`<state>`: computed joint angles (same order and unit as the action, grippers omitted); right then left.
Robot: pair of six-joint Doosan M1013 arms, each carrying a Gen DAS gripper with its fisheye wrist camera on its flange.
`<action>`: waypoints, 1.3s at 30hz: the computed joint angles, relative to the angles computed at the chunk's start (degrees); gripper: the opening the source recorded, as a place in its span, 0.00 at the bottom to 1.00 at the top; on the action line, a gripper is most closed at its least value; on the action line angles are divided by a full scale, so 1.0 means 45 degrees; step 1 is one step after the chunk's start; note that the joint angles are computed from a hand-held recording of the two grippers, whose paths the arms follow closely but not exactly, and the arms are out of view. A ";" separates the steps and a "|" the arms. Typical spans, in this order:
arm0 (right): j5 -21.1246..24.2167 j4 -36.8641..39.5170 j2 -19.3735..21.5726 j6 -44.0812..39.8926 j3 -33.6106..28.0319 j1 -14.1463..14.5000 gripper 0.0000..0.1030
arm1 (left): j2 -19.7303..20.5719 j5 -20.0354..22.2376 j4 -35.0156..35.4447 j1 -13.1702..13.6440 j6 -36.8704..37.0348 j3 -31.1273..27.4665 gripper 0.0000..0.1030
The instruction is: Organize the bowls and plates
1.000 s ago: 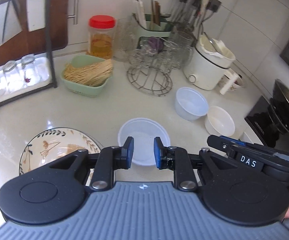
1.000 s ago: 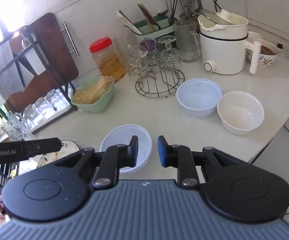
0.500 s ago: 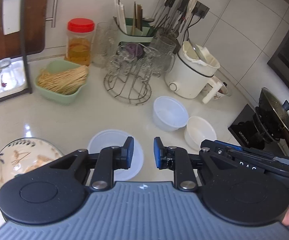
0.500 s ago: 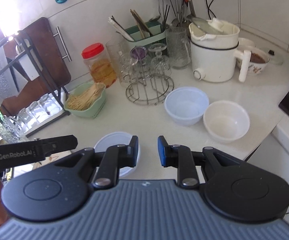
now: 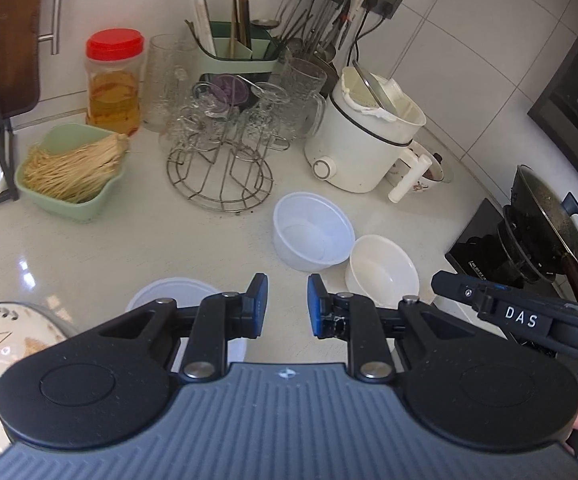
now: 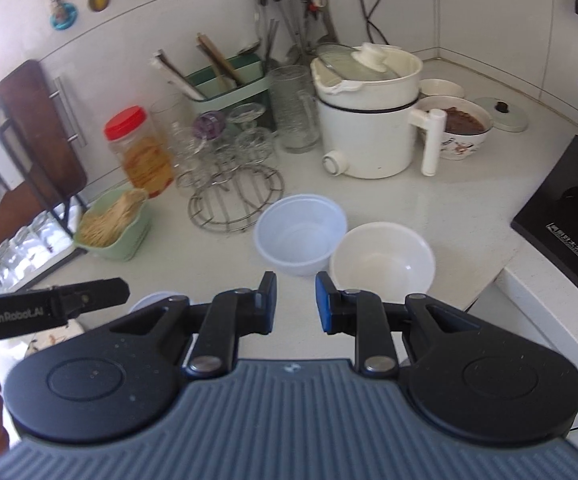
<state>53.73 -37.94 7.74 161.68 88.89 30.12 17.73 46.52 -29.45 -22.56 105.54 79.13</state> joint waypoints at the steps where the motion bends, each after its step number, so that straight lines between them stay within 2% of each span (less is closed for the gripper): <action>1: -0.0023 0.0028 -0.0023 -0.0007 0.0022 -0.0081 0.25 | 0.0067 0.0006 0.0084 -0.0056 -0.0060 -0.0099 0.24; 8: -0.0657 0.0323 0.0042 -0.0724 0.0096 -0.0765 0.25 | 0.0598 -0.0314 0.0951 -0.0513 -0.0798 -0.0745 0.24; 11: -0.1158 0.0301 0.0140 -0.1457 0.0028 -0.1009 0.38 | 0.0938 -0.0369 0.1553 -0.0712 -0.1618 -0.1121 0.25; 14: -0.2214 0.0797 0.0105 -0.2255 0.0183 -0.1455 0.36 | 0.1344 -0.0284 0.2343 -0.0908 -0.2608 -0.1548 0.27; 16: -0.2501 0.1237 0.0170 -0.2715 0.0213 -0.1740 0.36 | 0.1620 -0.0205 0.2656 -0.0991 -0.3073 -0.1804 0.28; 20: -0.2854 0.1876 0.0429 -0.3250 0.0241 -0.2290 0.36 | 0.2065 -0.0341 0.2854 -0.1109 -0.3609 -0.2068 0.41; 22: -0.2970 0.2078 0.0583 -0.3404 0.0237 -0.2492 0.36 | 0.2328 -0.0296 0.3083 -0.1188 -0.3992 -0.2273 0.41; 26: -0.3659 0.2864 0.0850 -0.3915 0.0386 -0.2936 0.36 | 0.2615 -0.0817 0.2829 -0.1249 -0.4460 -0.2221 0.41; 33: -0.3800 0.3110 0.1796 -0.5170 -0.0136 -0.3102 0.36 | 0.3262 -0.1068 0.3074 -0.1391 -0.5127 -0.2603 0.42; 39: -0.4051 0.3543 0.1998 -0.4764 -0.0053 -0.3338 0.36 | 0.3524 -0.0788 0.3363 -0.1359 -0.5294 -0.2923 0.42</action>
